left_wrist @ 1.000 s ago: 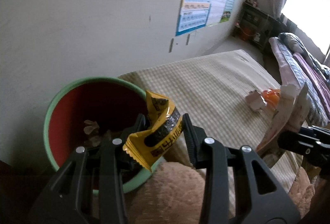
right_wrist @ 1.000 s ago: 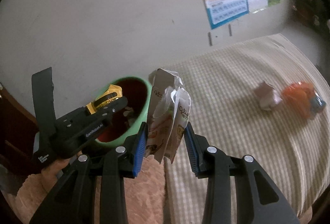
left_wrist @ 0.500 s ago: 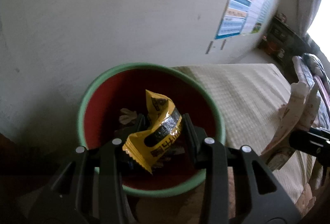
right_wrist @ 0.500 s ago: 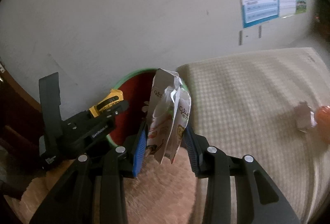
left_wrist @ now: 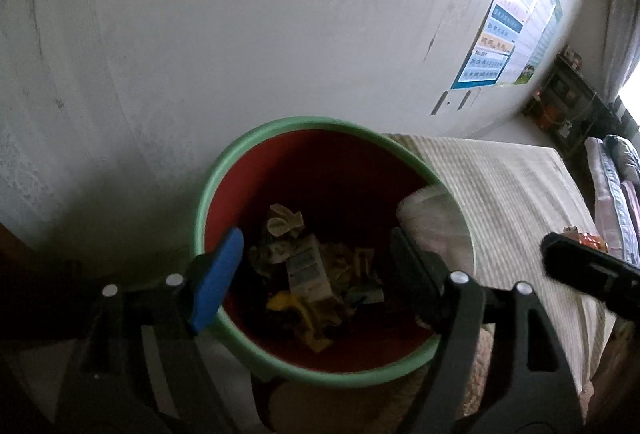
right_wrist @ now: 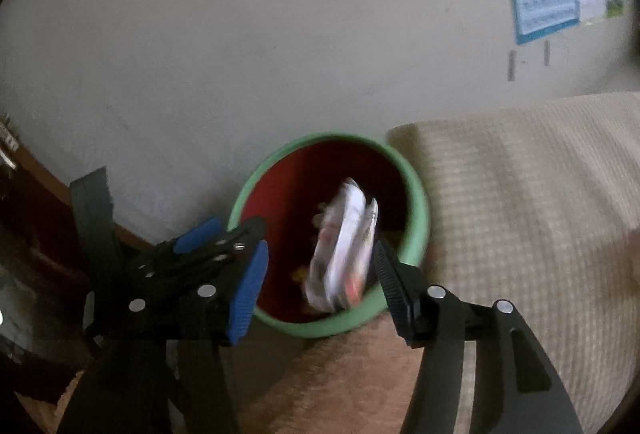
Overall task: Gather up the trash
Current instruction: 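Grasp the orange-blue snack bag with the right tool while the left tool reaches the pink paper, then grasp the pink-white crumpled paper with the left tool while the right tool holds the bag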
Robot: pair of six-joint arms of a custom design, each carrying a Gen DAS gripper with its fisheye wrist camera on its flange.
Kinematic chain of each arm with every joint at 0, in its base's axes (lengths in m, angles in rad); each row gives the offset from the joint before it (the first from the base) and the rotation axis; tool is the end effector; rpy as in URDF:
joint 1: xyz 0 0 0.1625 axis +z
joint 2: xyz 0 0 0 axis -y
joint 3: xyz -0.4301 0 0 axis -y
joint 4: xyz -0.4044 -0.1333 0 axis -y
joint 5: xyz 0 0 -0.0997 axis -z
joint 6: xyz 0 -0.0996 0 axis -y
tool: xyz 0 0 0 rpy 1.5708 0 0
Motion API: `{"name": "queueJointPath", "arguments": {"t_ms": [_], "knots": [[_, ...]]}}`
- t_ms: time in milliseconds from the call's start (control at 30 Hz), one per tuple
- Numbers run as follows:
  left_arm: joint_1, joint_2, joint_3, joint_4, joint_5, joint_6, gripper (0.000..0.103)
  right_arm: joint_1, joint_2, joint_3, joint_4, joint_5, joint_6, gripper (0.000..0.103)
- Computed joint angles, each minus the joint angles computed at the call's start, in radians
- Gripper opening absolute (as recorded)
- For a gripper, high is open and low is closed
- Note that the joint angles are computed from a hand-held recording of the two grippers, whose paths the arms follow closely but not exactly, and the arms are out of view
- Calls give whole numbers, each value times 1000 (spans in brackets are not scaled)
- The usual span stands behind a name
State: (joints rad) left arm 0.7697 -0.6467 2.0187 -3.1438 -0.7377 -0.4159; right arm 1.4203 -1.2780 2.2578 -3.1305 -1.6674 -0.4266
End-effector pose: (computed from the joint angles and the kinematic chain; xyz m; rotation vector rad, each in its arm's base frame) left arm -0.2395 -0.5204 -0.0205 0.3605 2.4180 -0.8198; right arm 0.0493 -0.5002 0.2102 0.3438 -2.7669 0.7591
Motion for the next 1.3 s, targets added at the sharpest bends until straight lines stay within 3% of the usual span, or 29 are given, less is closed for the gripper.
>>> {"name": "queueJointPath", "arguments": {"t_ms": [133, 200, 300, 367, 433, 600, 633, 700, 833, 967, 1033, 1100, 1200, 1300], "knots": [[-7, 9, -13, 20, -6, 12, 74, -98, -77, 30, -71, -32, -4, 64], [-15, 18, -22, 32, -7, 24, 74, -160, -115, 35, -155, -125, -25, 64], [-26, 40, -43, 47, -9, 35, 74, -249, -168, 27, -254, -195, -49, 64], [-35, 54, -59, 58, -16, 37, 74, -304, -194, -6, -310, -269, -67, 69], [-50, 70, -77, 69, -35, 43, 74, -351, -211, -57, -256, -327, -60, 71], [-100, 129, -145, 106, -84, 111, 74, -433, -216, -142, -43, -339, -20, 73], [-107, 140, -158, 113, -99, 120, 74, -452, -211, -157, 5, -328, -14, 73], [-122, 164, -191, 132, -145, 137, 74, -493, -243, -142, 59, -254, -5, 54], [-148, 226, -269, 169, -226, 171, 74, -551, -313, -75, 37, -81, 27, 44], [-160, 310, -378, 214, -332, 194, 74, -608, -429, 58, -32, 97, 77, 44], [-161, 369, -462, 258, -386, 190, 74, -631, -491, 152, -83, 148, 83, 44], [-159, 426, -545, 296, -422, 186, 74, -628, -507, 206, -142, 153, 102, 45], [-149, 518, -689, 383, -461, 152, 74, -677, -565, 319, -217, 198, 119, 45], [-147, 609, -836, 479, -456, 129, 74, -712, -613, 373, -234, 231, 109, 46]]}}
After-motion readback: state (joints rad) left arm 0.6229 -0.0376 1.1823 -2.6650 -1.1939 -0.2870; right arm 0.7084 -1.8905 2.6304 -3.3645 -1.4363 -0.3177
